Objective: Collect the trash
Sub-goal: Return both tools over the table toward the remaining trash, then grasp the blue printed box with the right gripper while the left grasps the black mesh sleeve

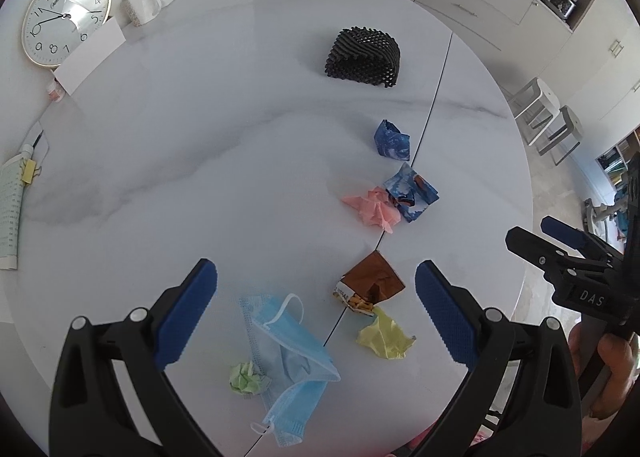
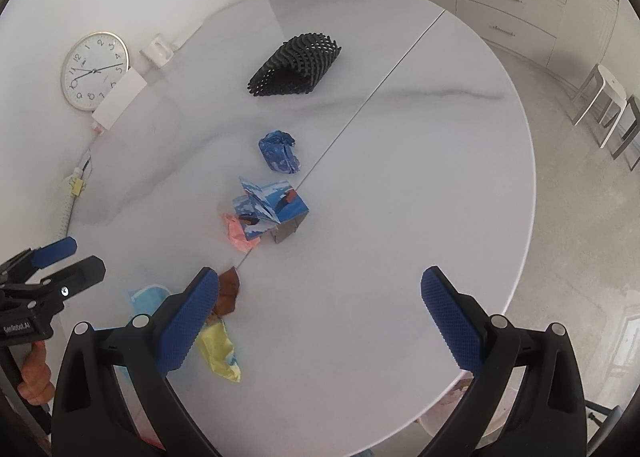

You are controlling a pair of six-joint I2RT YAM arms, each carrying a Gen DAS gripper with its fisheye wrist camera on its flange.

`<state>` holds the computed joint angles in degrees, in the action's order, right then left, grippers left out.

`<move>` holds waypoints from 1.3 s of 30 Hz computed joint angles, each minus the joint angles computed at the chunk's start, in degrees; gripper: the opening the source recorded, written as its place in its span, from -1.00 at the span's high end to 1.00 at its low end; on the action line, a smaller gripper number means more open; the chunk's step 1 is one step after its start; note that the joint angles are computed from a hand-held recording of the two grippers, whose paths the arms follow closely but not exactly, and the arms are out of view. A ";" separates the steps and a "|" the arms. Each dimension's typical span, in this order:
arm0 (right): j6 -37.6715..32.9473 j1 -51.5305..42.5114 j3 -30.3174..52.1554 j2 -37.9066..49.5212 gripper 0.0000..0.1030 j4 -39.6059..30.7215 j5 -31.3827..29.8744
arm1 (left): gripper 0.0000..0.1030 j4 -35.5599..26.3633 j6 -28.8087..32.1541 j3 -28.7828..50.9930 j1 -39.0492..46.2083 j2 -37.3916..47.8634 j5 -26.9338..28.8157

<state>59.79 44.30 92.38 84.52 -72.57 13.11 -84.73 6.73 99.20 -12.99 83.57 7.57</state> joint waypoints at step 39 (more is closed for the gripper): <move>27.48 -3.08 16.22 26.57 -0.03 0.76 5.02 | -0.85 3.30 15.79 14.52 10.33 25.07 8.96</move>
<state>87.27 41.23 108.61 111.09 -71.81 18.13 -81.43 22.52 113.72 -2.66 108.64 16.53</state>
